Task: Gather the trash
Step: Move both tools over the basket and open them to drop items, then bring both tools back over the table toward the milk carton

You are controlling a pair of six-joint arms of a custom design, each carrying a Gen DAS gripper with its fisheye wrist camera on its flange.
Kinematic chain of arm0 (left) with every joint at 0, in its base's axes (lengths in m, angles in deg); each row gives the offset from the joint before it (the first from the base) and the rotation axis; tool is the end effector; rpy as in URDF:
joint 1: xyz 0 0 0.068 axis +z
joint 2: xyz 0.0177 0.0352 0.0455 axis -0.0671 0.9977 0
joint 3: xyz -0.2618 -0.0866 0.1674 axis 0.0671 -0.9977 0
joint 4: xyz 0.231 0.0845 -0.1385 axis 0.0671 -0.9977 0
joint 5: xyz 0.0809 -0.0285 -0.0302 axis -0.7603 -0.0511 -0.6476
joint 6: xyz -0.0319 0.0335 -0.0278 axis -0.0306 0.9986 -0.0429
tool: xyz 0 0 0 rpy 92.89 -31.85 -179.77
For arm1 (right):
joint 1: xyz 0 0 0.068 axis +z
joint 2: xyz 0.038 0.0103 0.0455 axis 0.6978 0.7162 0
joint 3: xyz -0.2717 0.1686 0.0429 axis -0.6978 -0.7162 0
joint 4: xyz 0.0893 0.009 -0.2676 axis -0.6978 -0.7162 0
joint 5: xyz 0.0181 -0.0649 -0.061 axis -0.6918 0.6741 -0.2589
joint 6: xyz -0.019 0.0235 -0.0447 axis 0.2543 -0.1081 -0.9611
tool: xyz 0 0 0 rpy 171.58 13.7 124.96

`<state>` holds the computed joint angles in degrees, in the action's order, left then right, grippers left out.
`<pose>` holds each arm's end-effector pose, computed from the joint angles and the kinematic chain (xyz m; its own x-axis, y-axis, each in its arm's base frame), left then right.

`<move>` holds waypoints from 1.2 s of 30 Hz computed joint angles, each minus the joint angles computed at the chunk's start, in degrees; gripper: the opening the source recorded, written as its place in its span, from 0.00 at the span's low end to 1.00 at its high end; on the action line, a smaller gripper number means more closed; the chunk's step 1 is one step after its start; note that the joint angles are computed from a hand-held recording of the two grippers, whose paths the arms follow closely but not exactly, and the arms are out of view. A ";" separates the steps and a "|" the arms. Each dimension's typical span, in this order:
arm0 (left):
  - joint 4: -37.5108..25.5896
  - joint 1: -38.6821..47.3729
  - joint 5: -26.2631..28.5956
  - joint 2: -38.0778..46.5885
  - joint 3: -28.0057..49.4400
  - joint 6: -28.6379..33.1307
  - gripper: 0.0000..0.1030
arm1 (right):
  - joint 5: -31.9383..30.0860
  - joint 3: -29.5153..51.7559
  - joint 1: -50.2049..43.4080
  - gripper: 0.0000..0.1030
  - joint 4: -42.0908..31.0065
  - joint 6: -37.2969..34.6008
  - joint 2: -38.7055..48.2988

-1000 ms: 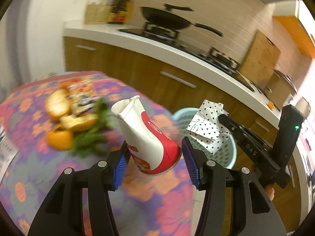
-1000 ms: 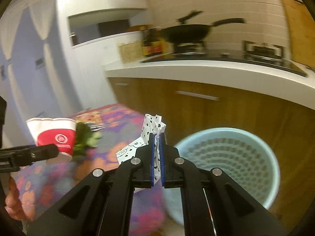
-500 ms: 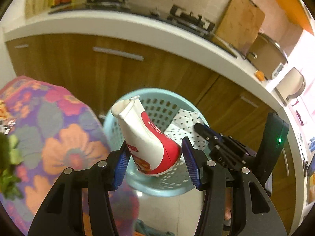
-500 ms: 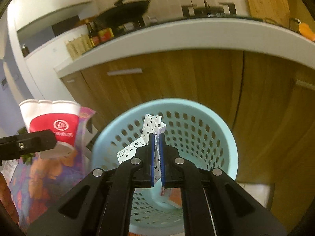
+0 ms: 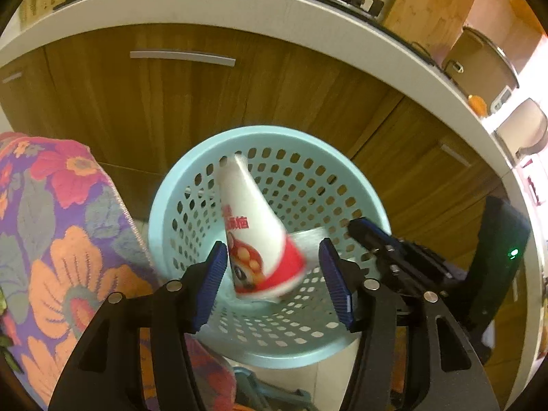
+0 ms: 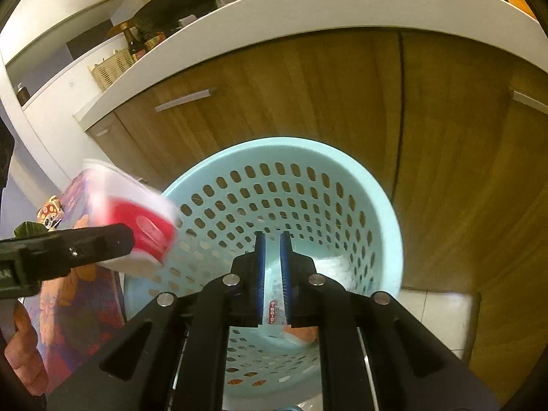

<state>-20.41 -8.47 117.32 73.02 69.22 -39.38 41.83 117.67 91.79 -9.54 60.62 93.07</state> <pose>0.3550 -0.0468 0.1633 -0.6895 0.5252 -0.4987 0.6967 0.6691 -0.2587 0.2145 0.2033 0.1147 -0.5644 0.5160 -0.6443 0.4248 0.8508 0.3093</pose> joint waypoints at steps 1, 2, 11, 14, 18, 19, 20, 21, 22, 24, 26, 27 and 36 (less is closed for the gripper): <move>0.45 -0.01 -0.10 -0.05 -0.32 0.29 0.56 | 0.13 -0.24 0.11 0.09 0.02 0.27 -0.16; 0.88 0.08 -0.08 -0.13 -0.63 0.45 0.57 | 0.47 -0.39 0.40 0.12 -0.35 0.87 -0.37; -0.67 6.58 6.58 -2.81 -1.33 3.34 0.63 | 3.64 2.75 2.88 0.25 -5.09 1.37 -1.72; -1.20 10.48 10.38 -5.18 -2.04 5.26 0.67 | 5.03 4.86 4.21 0.28 -7.23 0.65 -2.12; -2.02 14.84 13.46 -7.47 -2.05 7.00 0.72 | 6.94 9.32 5.96 0.38 -10.00 -1.72 -1.81; -1.84 16.33 14.20 -8.28 -2.25 7.41 0.72 | 7.49 10.52 6.44 0.41 -10.54 -2.35 -1.53; -1.75 17.70 14.95 -8.91 -2.36 7.89 0.73 | 8.09 11.64 6.98 0.43 -11.03 -2.92 -1.24; -1.92 18.79 15.59 -9.28 -2.33 8.45 0.75 | 8.59 13.15 7.61 0.43 -11.29 -4.11 -0.81; -1.86 20.34 16.40 -9.97 -2.40 8.97 0.75 | 8.71 14.34 8.07 0.43 -11.26 -5.23 -0.41; -2.23 23.62 18.29 -11.12 -2.28 10.51 0.76 | 8.59 16.62 8.87 0.44 -10.98 -7.49 0.48; -3.54 26.74 20.11 -11.59 -1.39 12.39 0.77 | 8.72 19.94 9.77 0.47 -11.59 -9.97 1.90; -4.10 28.33 20.95 -11.81 -0.95 13.25 0.78 | 8.96 21.50 10.21 0.50 -11.93 -10.88 2.62; -2.97 42.28 27.28 -11.13 2.04 18.18 0.86 | 5.72 36.12 12.19 0.55 -10.81 -18.68 12.57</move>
<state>-23.38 33.81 144.59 61.89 71.26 -21.20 47.55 153.80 103.98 -20.35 41.94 105.65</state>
